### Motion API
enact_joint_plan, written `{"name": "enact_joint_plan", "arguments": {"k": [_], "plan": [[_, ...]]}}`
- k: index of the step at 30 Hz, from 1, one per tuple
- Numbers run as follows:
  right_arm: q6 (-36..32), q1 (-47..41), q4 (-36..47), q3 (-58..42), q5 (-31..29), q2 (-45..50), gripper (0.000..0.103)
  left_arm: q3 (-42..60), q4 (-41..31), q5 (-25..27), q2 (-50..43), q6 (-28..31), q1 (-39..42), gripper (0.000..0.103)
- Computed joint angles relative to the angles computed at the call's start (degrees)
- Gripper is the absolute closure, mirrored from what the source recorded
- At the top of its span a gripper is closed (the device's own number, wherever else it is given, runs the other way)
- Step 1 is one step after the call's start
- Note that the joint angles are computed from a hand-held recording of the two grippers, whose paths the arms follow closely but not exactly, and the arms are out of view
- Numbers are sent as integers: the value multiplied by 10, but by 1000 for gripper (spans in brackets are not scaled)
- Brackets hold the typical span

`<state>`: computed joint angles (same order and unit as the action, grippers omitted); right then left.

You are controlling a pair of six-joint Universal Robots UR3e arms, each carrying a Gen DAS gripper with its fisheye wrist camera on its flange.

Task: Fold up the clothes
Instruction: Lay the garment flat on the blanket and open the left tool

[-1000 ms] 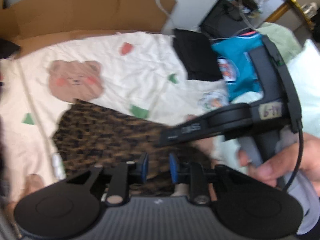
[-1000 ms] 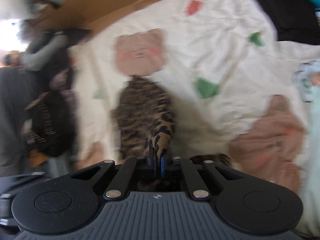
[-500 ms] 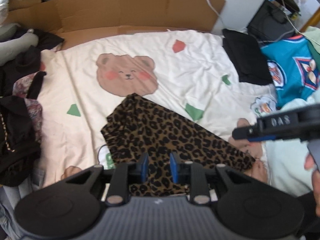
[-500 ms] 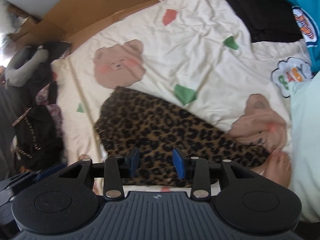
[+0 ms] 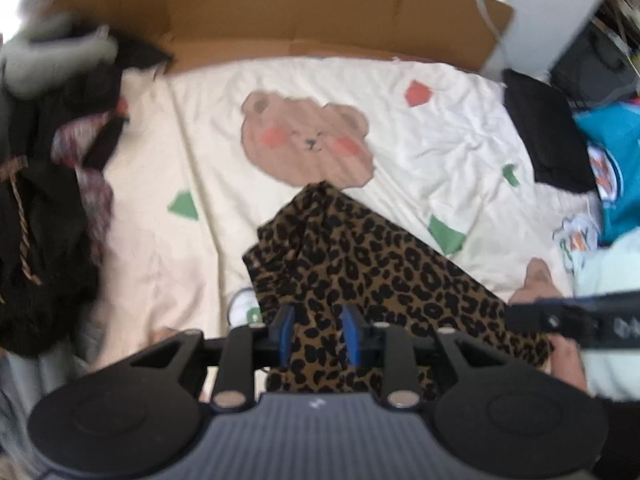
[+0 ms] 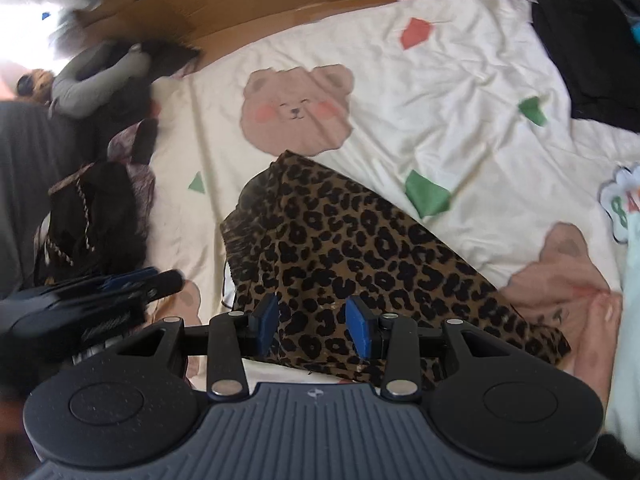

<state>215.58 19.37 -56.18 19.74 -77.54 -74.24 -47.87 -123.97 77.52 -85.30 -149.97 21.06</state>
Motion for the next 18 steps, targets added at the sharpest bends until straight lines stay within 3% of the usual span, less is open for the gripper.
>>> {"name": "enact_joint_plan", "arguments": {"k": [7,10,13,18], "plan": [[-23,4,-151,239,-14,-96,57,-216,146,41,80,-41,31,74],[-57,-10,-238,368,10,-151,56,-275,187,42,103,-55,50,74],[-75,-21,-339,502,8,-209,52,-316,228,31,113,-57,60,74],[-42,-22,-439,645,-4,-243,52,-380,296,-3,114,-81,77,74]]}}
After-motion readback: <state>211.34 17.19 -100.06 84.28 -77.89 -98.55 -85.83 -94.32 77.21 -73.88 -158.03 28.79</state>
